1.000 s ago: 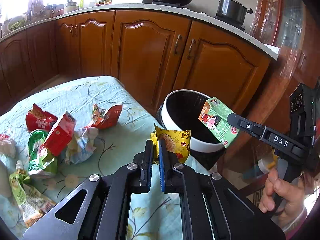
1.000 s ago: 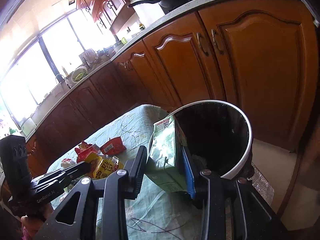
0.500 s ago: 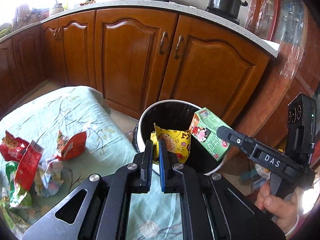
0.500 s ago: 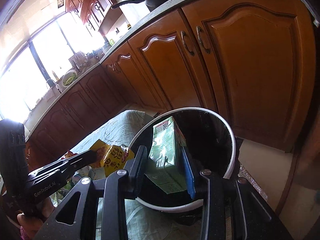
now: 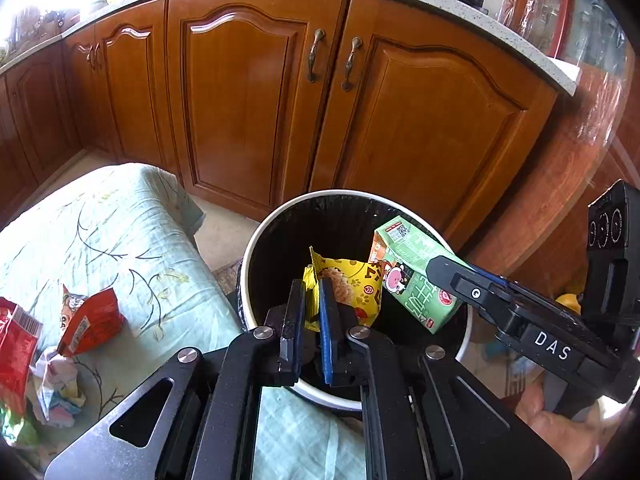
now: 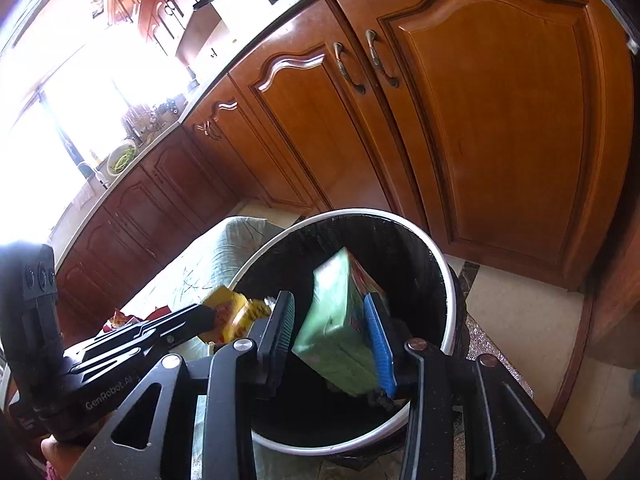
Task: Collect trash
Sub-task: 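Carry the bag and carton over the bin and open both grippers, then move both open grippers back over the table trash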
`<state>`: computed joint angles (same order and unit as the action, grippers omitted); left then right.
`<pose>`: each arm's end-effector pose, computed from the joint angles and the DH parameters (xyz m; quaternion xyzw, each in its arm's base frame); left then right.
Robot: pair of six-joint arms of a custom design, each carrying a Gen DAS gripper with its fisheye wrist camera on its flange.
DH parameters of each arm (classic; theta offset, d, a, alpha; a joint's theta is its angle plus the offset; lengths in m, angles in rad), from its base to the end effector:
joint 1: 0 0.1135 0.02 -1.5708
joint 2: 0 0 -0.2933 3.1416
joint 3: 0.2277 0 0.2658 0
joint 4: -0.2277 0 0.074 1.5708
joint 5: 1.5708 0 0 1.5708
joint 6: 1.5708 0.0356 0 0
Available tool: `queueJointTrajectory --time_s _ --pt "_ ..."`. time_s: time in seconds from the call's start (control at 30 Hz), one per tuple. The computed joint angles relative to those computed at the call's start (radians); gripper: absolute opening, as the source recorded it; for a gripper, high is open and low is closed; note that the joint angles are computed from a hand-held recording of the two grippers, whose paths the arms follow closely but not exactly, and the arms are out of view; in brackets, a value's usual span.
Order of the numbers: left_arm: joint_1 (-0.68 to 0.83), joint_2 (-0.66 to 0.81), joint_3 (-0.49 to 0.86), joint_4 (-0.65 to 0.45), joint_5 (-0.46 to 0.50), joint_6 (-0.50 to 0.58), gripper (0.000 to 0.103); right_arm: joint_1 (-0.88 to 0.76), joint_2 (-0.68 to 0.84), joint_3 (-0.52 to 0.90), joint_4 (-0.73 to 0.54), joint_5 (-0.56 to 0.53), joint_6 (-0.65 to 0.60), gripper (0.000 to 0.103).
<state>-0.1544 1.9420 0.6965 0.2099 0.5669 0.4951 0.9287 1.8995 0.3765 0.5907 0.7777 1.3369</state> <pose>0.3123 -0.0680 0.0712 0.3655 0.8539 -0.2228 0.2959 0.1675 0.1822 0.0555 0.2946 0.8362 0.1103 0.4492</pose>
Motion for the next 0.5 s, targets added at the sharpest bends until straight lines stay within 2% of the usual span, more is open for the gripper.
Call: queueJointTrajectory --time_s 0.07,0.1,0.17,0.23,0.37,0.5 --pt "-0.002 0.007 0.004 -0.006 0.001 0.003 0.011 0.012 0.001 -0.005 0.004 0.020 0.023 0.063" --pt "-0.007 0.004 0.003 -0.003 -0.004 -0.003 0.014 0.022 0.000 -0.007 0.007 0.031 0.031 0.065" --pt "-0.001 -0.006 -0.013 0.013 0.000 -0.005 0.037 0.048 0.002 -0.006 0.003 0.058 0.053 0.071" --pt "0.016 -0.012 -0.027 0.026 0.012 -0.007 0.050 0.080 0.002 -0.005 -0.013 0.088 0.088 0.077" --pt "0.063 -0.030 -0.039 0.003 0.052 0.012 0.054 0.145 -0.008 0.024 -0.089 0.143 0.152 0.089" --pt "0.147 -0.050 -0.066 -0.013 0.100 0.051 0.062 0.205 0.003 0.070 -0.150 0.182 0.203 0.094"
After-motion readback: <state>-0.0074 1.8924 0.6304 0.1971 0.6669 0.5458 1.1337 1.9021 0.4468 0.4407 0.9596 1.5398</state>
